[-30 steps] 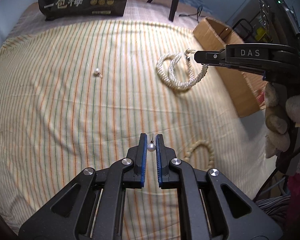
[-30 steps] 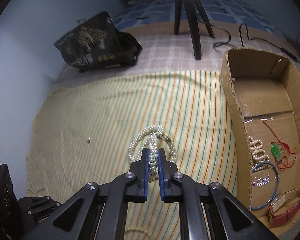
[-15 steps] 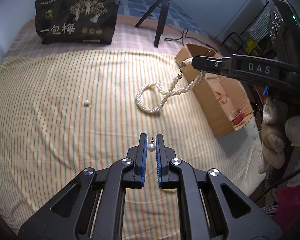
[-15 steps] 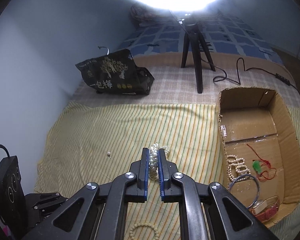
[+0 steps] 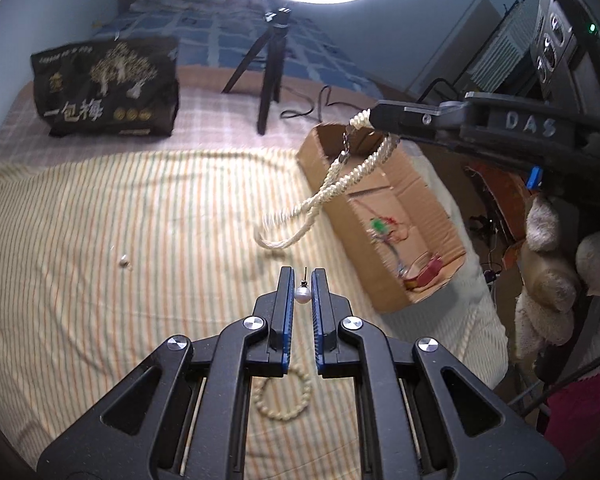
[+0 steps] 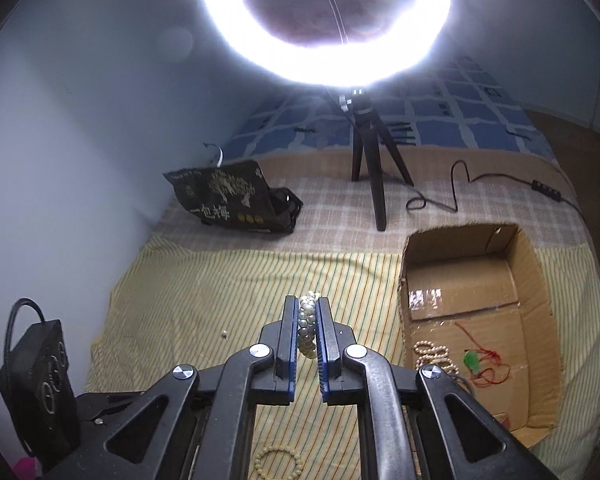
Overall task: Organize jewelry
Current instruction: 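Carry the earring in the left tool and the necklace in the right tool over the box, then open the left tool to drop the earring while the right tool releases the necklace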
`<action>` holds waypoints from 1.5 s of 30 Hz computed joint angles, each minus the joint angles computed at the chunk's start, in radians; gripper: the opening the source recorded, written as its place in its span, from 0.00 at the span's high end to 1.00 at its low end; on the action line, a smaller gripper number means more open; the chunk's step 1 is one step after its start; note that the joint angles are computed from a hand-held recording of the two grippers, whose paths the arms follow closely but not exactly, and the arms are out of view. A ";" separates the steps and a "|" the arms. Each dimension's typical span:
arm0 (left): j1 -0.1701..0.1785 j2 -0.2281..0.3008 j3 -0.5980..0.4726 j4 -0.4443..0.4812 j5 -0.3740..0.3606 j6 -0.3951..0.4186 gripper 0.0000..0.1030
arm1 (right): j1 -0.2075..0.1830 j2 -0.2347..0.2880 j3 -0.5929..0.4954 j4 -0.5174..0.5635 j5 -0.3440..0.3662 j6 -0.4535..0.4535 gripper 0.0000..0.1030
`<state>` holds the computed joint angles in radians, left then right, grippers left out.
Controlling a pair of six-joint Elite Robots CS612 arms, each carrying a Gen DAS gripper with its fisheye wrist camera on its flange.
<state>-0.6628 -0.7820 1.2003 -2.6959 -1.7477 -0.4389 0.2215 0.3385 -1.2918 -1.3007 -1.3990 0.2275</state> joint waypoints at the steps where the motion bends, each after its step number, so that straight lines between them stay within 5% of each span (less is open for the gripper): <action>1: -0.002 0.001 -0.005 -0.002 0.000 0.002 0.94 | -0.002 -0.004 -0.001 -0.004 0.000 -0.004 0.94; 32: -0.061 0.132 -0.251 0.088 -0.042 0.054 0.94 | -0.103 -0.054 0.003 0.050 -0.148 -0.058 0.95; 45: -0.084 0.182 -0.325 0.163 -0.034 0.083 0.94 | -0.137 -0.025 0.006 0.087 -0.124 -0.053 0.94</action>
